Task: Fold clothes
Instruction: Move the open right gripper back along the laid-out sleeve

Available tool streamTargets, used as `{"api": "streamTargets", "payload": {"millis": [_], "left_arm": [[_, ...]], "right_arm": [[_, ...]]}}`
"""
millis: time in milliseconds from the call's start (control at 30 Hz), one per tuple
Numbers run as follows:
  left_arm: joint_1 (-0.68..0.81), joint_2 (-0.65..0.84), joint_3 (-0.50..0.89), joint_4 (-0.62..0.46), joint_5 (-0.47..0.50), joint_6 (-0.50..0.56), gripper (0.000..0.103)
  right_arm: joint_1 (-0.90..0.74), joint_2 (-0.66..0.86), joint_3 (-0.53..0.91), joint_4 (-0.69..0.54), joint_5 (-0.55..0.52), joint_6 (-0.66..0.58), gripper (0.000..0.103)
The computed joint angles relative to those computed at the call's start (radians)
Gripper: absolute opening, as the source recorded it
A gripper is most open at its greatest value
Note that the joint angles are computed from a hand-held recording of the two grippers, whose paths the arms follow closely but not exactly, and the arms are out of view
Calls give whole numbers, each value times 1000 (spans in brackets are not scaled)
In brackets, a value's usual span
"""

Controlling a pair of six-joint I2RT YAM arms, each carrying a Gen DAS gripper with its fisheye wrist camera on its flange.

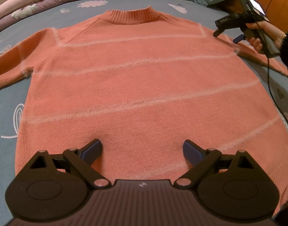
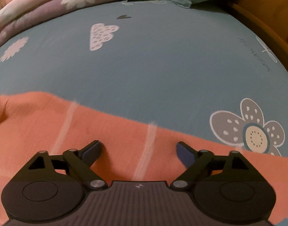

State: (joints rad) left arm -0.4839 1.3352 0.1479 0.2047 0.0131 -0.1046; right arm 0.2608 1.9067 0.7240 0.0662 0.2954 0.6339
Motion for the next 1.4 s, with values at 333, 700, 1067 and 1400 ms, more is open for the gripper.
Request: {"api": "streamTargets", "payload": {"millis": [333,700,1067,1400], "left_arm": [[9,4,3,2,12,11,96],[34,-11,-22,28,44,30,96],[-2,5,-28,56,16,4,97],[-28,24,-19,61,-9,-17,99]], "right_arm": [[132,-100,44,-108,-119,62,93],[104,93,197,-83,-42,39,102],[141,-252,-292,154,2,70,102],[261,-384,-565,267,139,144,103]]}}
